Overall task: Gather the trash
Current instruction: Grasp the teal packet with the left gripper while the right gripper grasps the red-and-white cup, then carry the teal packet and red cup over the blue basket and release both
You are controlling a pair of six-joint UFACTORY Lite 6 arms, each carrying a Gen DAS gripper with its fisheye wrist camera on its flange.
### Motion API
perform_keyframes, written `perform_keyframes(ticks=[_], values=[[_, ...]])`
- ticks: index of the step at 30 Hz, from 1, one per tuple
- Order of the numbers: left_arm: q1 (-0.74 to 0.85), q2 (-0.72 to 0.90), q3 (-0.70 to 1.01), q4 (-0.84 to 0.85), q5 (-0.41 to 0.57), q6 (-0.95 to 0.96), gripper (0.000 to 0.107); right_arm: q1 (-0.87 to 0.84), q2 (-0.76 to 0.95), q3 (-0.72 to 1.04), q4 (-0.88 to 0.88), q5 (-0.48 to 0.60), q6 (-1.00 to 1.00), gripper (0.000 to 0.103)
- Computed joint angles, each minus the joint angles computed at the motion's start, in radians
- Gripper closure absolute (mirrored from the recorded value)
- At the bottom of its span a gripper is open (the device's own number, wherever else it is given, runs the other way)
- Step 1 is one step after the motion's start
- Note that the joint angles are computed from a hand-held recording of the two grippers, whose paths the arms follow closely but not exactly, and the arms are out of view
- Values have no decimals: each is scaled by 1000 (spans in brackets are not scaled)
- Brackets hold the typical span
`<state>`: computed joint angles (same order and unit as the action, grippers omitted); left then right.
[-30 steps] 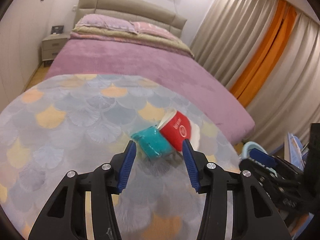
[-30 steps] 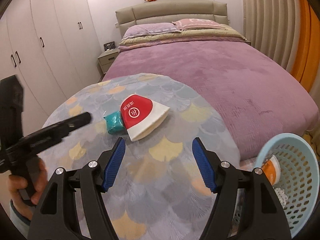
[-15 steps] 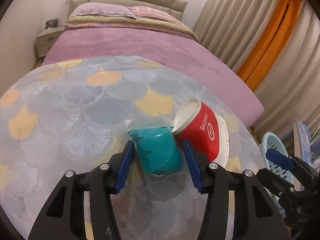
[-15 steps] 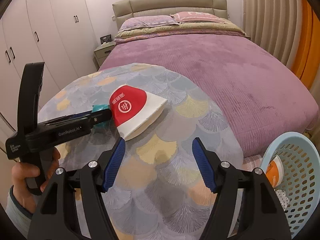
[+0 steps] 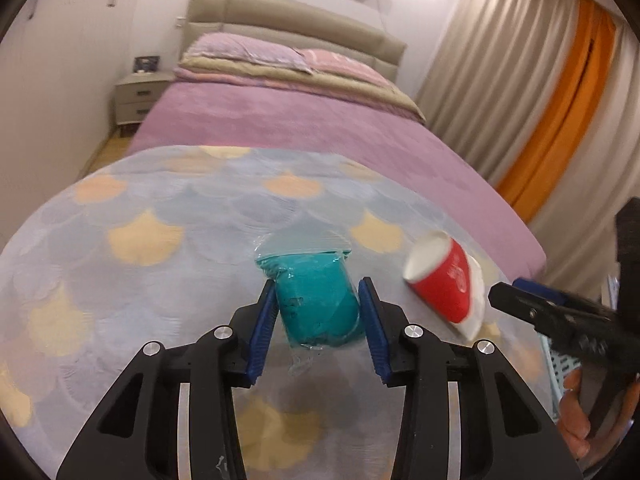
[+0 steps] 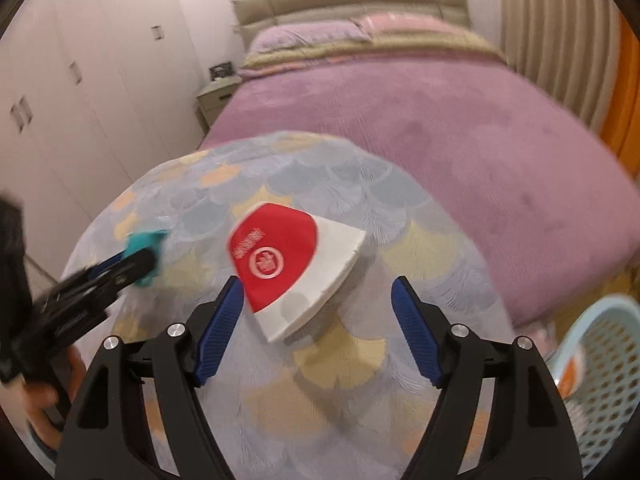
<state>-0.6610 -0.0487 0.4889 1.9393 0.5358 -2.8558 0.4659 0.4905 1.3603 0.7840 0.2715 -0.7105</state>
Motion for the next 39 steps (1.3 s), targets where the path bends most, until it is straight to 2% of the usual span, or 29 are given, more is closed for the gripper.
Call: perform_keyframes(ticks=[1, 3, 5, 7, 13, 18, 21, 24, 26, 27, 29, 31, 35, 39], values=[[5, -4, -15, 30, 9, -39, 68, -16, 41, 41, 25, 31, -7, 31], [16, 21, -11, 47, 17, -57, 68, -8, 62, 70, -31, 14, 47, 31], [13, 41, 7, 18, 18, -22, 68, 12, 79, 105, -202, -41, 189, 31], [3, 31, 7, 13, 34, -9, 67, 22, 112, 154, -274, -51, 220, 27], [20, 5, -25, 72, 24, -74, 67, 5, 283, 378, -148, 75, -24, 13], [24, 5, -25, 82, 20, -76, 67, 17, 349, 465, -140, 174, -41, 11], [31, 3, -27, 95, 17, -83, 67, 47, 384, 512, -210, 199, 29, 12], [39, -3, -37, 119, 13, -104, 67, 65, 401, 542, -215, 218, 38, 21], [44, -10, -44, 129, 13, -114, 67, 64, 402, 545, -171, 233, -6, 43], [52, -16, -50, 144, 10, -132, 67, 66, 409, 556, -160, 247, -15, 47], [72, -29, -67, 190, 1, -183, 67, 69, 420, 569, -128, 259, -40, 70], [90, -49, -86, 237, -10, -227, 67, 73, 424, 571, -108, 258, -49, 76], [80, -47, -83, 229, -3, -220, 67, 91, 422, 566, -91, 234, -35, 77], [57, -56, -87, 202, 16, -188, 67, 86, 355, 474, 14, 204, -123, 80]])
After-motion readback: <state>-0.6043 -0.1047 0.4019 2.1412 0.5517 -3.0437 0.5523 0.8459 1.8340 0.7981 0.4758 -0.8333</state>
